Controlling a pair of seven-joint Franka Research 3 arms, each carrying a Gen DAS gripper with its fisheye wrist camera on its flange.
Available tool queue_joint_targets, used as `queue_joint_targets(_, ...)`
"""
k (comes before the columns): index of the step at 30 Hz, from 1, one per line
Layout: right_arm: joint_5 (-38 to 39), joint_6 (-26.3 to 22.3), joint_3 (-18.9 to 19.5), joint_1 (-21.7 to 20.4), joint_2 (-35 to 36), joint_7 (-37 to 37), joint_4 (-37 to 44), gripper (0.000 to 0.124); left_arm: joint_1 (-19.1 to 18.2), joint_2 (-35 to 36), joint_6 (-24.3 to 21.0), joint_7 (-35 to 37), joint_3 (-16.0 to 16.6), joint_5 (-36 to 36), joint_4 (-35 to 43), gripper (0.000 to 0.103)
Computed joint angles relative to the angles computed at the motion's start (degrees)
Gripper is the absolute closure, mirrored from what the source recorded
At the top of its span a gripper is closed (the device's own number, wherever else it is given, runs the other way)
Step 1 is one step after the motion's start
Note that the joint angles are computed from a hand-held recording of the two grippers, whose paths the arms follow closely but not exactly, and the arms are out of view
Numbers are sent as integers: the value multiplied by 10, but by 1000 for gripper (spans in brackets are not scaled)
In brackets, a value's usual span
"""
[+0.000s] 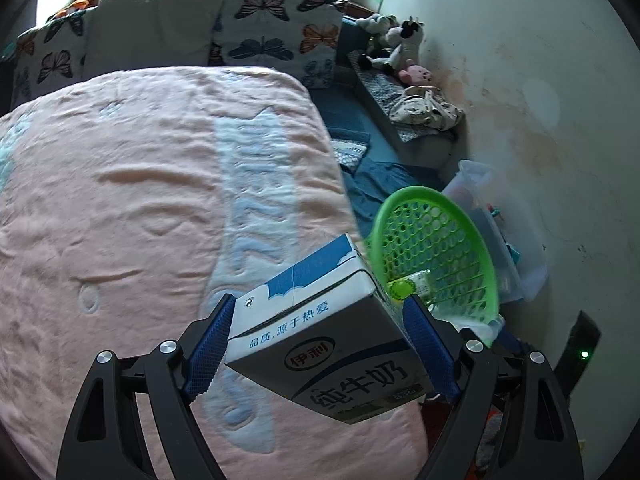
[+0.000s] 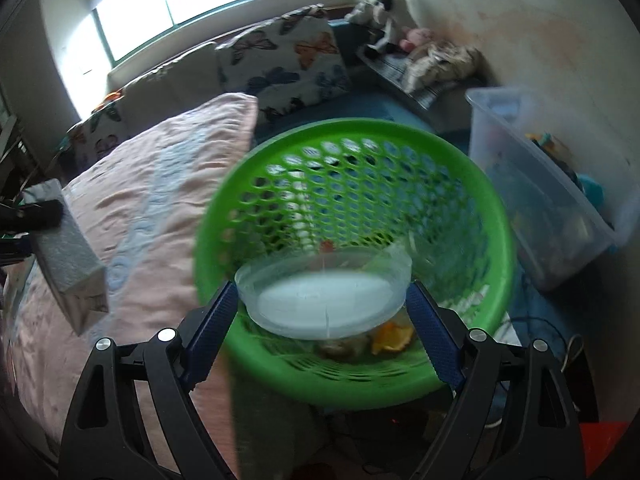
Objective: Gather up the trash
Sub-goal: 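Carry the lid and carton over the green basket and open the right gripper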
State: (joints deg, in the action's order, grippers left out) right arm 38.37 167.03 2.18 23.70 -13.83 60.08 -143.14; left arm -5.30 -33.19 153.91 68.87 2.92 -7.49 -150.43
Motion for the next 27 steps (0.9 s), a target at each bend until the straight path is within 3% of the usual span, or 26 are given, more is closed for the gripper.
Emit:
queue_joint_targets(5,16,-17,-11,-9,23,-6,15,43,-21,26,10,17,2,-14,26,22)
queue_joint_targets(11,28,-17,-4,-18,32,-11,18,45,-21,47,11,20,-10,-16,45,22)
queue_joint_targets(27,70,1,-22,2,-36,-53,-44,45,-31,126,46,22,-35,-16,96,22)
